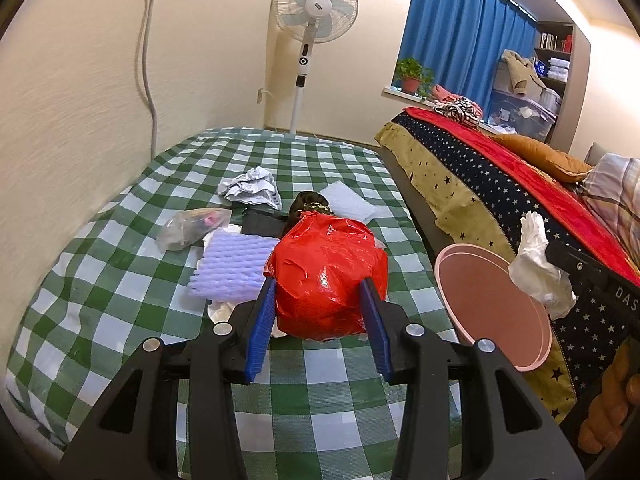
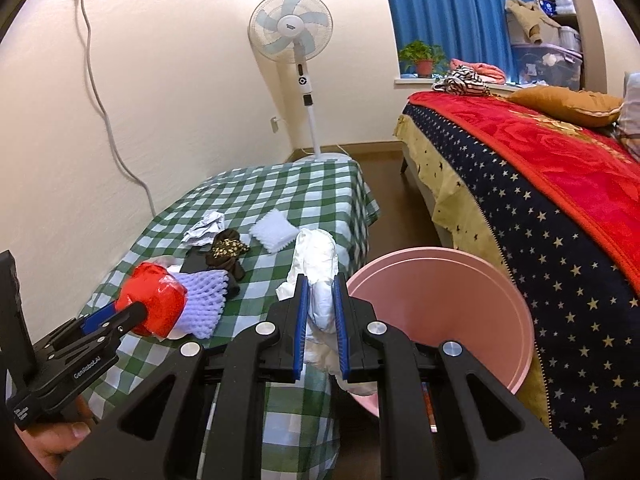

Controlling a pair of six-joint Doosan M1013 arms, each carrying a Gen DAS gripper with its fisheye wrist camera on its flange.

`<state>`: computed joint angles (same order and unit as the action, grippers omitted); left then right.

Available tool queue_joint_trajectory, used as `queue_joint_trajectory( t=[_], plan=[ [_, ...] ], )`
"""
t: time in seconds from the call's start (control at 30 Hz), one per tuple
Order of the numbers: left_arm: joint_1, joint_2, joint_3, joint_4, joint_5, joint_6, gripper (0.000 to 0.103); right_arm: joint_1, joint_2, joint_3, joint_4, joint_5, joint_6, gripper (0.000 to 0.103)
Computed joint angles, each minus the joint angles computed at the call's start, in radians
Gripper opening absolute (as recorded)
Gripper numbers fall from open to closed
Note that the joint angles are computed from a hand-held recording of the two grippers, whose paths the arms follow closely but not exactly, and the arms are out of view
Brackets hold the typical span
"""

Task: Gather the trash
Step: 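Carry the red bag and white tissue over the pink bin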

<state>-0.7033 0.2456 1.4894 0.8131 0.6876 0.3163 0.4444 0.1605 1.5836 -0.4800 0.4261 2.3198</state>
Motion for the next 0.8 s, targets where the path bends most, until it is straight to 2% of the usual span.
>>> queue_joint_trajectory(
  t=[0.67,0.8],
  plan=[
    [-0.014,0.033,-0.041,0.007,-0.034,0.033,0.042,-0.012,0.003,-0.016,-0.037,0.022,0.048,0.013],
    [-0.015,0.045,-0.054,0.004,-0.051,0.048,0.042,-0.018,0.003,-0.018,-0.083,0.029,0.094,0.013]
  ],
)
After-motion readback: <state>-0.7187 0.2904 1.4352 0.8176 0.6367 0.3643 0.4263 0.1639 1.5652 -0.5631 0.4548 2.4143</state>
